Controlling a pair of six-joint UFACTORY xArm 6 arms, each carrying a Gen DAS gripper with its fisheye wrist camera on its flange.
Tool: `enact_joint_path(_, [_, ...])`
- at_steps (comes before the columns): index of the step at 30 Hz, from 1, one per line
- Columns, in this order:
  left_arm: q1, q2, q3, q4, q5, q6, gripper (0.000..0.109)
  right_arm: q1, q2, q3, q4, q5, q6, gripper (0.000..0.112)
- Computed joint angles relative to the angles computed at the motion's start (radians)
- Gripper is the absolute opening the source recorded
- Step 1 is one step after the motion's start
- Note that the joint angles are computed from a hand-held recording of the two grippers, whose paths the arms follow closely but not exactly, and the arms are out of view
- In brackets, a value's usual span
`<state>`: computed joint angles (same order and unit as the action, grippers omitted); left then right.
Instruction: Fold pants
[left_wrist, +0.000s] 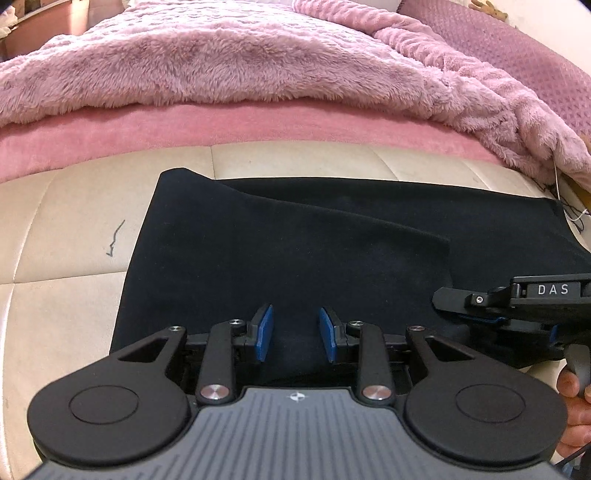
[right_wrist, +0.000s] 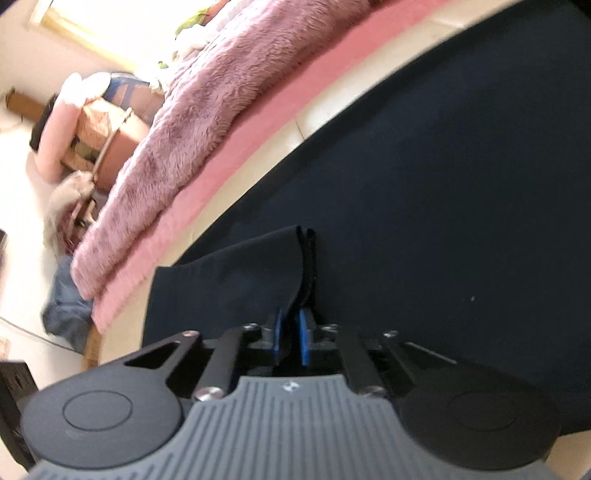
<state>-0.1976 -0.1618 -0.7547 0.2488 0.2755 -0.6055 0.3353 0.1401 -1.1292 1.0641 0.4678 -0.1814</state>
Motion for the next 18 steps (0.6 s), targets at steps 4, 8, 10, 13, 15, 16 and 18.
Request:
enact_joint_path(4, [0.002, -0.011, -0.003, -0.03, 0.008, 0.011, 0.034, -0.007, 0.01, -0.011, 0.069, 0.014, -0.021, 0.0])
enact_joint_path(8, [0.025, -0.089, 0.024, 0.019, -0.003, -0.089, 0.034, -0.011, -0.017, -0.04, 0.015, 0.028, -0.033, 0.0])
enact_joint_path(10, [0.047, -0.144, 0.041, 0.091, -0.009, -0.167, 0.034, -0.019, -0.021, -0.084, -0.033, 0.055, -0.027, 0.0])
enact_joint_path(13, [0.077, -0.214, 0.053, 0.224, 0.021, -0.296, 0.034, -0.04, -0.022, -0.173, -0.074, 0.099, -0.054, 0.0])
enact_joint_path(15, [0.089, -0.249, 0.057, 0.274, 0.045, -0.353, 0.034, -0.065, -0.016, -0.249, -0.117, 0.142, -0.067, 0.0])
enact_joint_path(16, [0.091, -0.26, 0.058, 0.293, 0.053, -0.376, 0.034, -0.08, -0.013, -0.288, -0.141, 0.169, -0.067, 0.0])
enact_joint_path(18, [0.085, -0.278, 0.059, 0.321, 0.066, -0.413, 0.034, -0.115, -0.002, -0.368, -0.192, 0.225, -0.063, 0.0])
